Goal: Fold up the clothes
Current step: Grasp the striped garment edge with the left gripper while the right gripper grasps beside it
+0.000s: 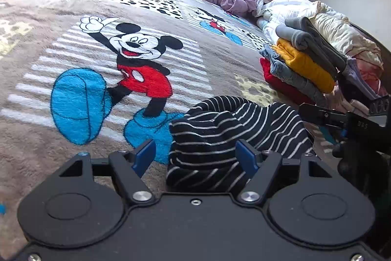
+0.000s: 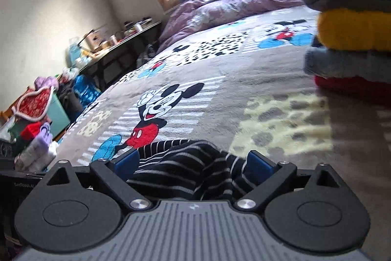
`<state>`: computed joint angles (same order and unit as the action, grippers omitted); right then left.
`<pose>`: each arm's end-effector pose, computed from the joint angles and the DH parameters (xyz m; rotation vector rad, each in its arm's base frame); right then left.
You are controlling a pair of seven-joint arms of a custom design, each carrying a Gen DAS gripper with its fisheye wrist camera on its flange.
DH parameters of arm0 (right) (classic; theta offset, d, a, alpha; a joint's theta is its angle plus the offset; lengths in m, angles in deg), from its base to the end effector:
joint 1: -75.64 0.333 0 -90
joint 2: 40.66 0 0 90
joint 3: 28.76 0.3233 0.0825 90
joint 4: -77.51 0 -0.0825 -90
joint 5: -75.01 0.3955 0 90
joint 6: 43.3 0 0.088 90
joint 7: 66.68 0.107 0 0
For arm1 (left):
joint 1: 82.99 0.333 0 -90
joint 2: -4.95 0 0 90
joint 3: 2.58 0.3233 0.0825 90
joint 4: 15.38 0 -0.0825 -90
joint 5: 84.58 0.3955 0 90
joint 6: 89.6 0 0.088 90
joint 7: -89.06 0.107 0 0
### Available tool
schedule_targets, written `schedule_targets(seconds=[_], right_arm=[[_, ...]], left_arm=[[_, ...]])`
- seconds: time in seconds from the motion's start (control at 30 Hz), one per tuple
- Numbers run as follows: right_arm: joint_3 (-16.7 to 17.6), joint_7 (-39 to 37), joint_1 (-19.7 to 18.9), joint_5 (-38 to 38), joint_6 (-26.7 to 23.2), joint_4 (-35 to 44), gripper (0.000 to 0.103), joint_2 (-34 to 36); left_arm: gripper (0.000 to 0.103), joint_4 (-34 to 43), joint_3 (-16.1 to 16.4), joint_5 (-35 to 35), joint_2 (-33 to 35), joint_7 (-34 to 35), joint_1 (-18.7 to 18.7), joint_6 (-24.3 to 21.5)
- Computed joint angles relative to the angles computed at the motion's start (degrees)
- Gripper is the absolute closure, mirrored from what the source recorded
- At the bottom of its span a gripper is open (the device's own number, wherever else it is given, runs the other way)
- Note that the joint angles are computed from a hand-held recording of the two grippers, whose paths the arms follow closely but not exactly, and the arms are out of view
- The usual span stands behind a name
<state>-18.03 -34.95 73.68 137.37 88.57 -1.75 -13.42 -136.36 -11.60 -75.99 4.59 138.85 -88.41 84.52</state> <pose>0.7442 0.1031 0.5076 -1.7785 1.0144 -0.0125 0.5789 -0.1611 0.5327 -2.0416 1.4931 -1.1764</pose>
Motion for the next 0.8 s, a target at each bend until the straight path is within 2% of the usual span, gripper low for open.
schedule_targets(seconds=[0.1,0.17,0.23,0.3,0.37,0.43,0.5,0.57,0.7,0.73,0.8], right_arm=[[0.8,-0.4,-0.7,0.1,-3.6,4.3,0.008,3.0],[1.3,0.4,-1.1,-0.1,-6.1,7.1,0.008,5.1],[1.8,1.5,-1.3,-0.7,-8.6,10.4,0.009,7.4],[2.2,2.9,-1.5,-1.8,-10.8,13.2,0.021,9.5],[2.6,3.9,-1.8,-2.6,-12.8,14.2,0.043,10.4],[2.6,3.1,-2.0,-3.6,-13.3,13.7,0.047,10.0],[2.6,2.2,-2.2,-4.4,-13.8,13.1,0.056,9.6],[2.7,0.0,-2.5,-4.4,-14.0,11.7,0.07,8.5],[2.4,-3.3,-2.6,-3.6,-13.3,8.8,0.08,6.3],[2.4,-3.8,-2.7,-3.1,-13.4,8.4,0.082,5.9],[2.3,-5.4,-2.9,-1.7,-12.6,6.8,0.083,4.7]], left_arm=[[0.031,0.1,-0.4,-12.1,0.7,11.2,-0.6,1.3],[0.033,0.9,-0.6,-13.6,1.5,14.4,-0.7,0.9],[0.046,1.4,-1.5,-21.2,1.9,21.9,-0.6,0.7],[0.048,1.8,-2.1,-26.3,2.0,27.5,-0.6,0.5],[0.05,1.7,-2.1,-27.9,2.0,30.1,-0.8,0.7],[0.056,1.7,-2.2,-29.5,2.0,32.7,-1.0,0.8],[0.062,1.5,-2.0,-29.1,1.8,33.7,-1.2,1.0],[0.068,1.2,-1.9,-28.4,1.6,34.6,-1.5,1.3],[0.069,0.6,-1.6,-26.4,1.5,34.3,-1.8,1.7],[0.078,0.4,-1.1,-22.6,1.5,31.1,-2.0,2.1],[0.091,0.2,-0.2,-14.2,1.5,24.1,-2.1,2.6]])
